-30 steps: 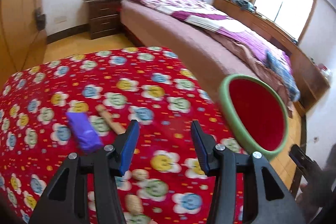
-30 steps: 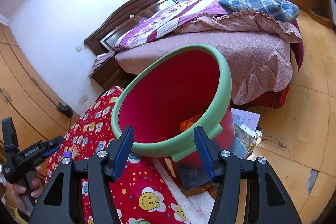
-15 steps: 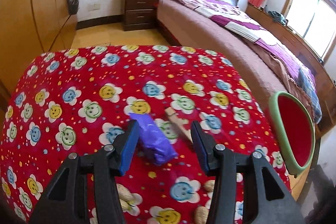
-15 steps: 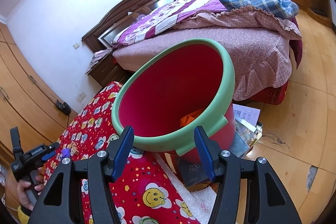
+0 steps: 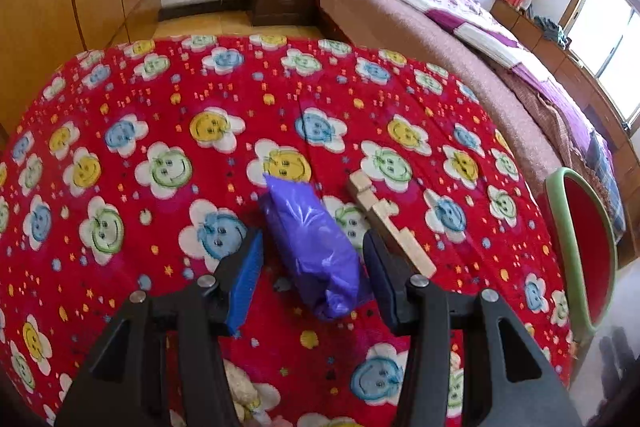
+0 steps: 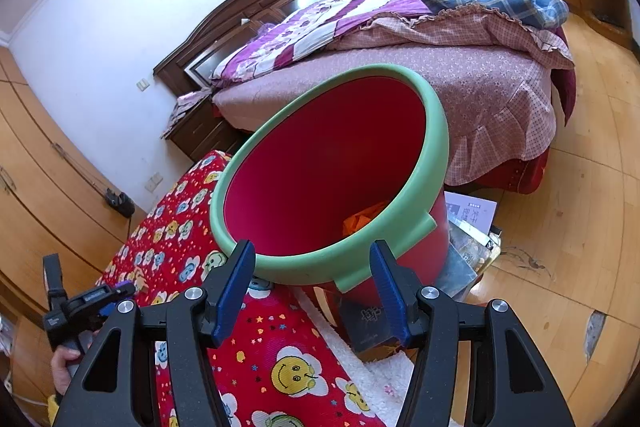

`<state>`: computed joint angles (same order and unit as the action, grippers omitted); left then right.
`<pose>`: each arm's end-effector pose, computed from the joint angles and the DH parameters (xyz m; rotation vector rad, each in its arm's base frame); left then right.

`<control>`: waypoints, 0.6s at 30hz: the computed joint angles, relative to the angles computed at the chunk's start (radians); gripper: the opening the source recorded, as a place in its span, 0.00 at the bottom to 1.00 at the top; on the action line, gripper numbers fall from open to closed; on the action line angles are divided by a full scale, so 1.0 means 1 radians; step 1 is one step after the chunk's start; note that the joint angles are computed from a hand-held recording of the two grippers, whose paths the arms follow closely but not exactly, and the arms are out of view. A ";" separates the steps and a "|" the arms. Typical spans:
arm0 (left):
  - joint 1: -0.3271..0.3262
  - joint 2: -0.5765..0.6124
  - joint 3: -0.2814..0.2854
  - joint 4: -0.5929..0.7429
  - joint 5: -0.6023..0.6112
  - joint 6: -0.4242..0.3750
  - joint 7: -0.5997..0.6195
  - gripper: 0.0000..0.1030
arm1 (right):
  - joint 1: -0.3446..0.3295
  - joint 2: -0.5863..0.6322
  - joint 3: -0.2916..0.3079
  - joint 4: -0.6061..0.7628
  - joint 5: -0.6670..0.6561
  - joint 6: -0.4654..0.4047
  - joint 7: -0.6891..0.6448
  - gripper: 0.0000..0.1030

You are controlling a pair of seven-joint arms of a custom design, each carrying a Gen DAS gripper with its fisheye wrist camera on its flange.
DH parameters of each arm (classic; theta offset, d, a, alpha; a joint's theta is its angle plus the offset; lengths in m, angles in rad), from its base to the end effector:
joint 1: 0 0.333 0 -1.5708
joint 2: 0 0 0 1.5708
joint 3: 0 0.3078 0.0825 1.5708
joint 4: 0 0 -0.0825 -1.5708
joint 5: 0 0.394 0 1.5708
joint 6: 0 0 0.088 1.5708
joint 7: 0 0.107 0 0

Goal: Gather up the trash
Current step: 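Return the left tool to the bedspread and grasp the purple plastic bag, then grasp the wooden stick with the right tool while the left tool holds the purple bag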

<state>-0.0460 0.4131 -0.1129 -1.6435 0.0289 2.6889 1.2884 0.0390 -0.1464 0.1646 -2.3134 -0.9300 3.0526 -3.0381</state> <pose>0.7126 -0.1034 0.4381 -2.0376 1.7959 -0.7692 0.5062 0.1709 0.4684 -1.0841 1.9775 -0.4445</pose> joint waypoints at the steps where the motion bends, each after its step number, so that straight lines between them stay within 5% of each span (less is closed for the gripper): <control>1: -0.015 0.002 0.014 0.001 0.025 -0.002 -0.017 0.49 | 0.001 0.001 -0.001 0.000 0.004 0.000 -0.003 0.59; 6: -0.076 -0.002 0.069 -0.008 0.174 0.007 -0.102 0.36 | 0.015 0.005 -0.004 0.004 0.031 0.001 -0.031 0.59; 13: 0.022 -0.024 -0.029 -0.050 0.022 0.047 0.043 0.28 | 0.062 0.018 -0.004 0.045 0.094 -0.045 -0.137 0.59; 18: 0.041 -0.061 -0.019 -0.080 -0.024 0.076 0.094 0.28 | 0.113 0.051 -0.015 0.100 0.151 -0.080 -0.234 0.59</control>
<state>-0.0050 0.3516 -0.1319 -1.7237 0.0053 2.7648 1.3828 0.1519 -0.0958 0.1492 -2.2133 -0.7786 2.9729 -3.2726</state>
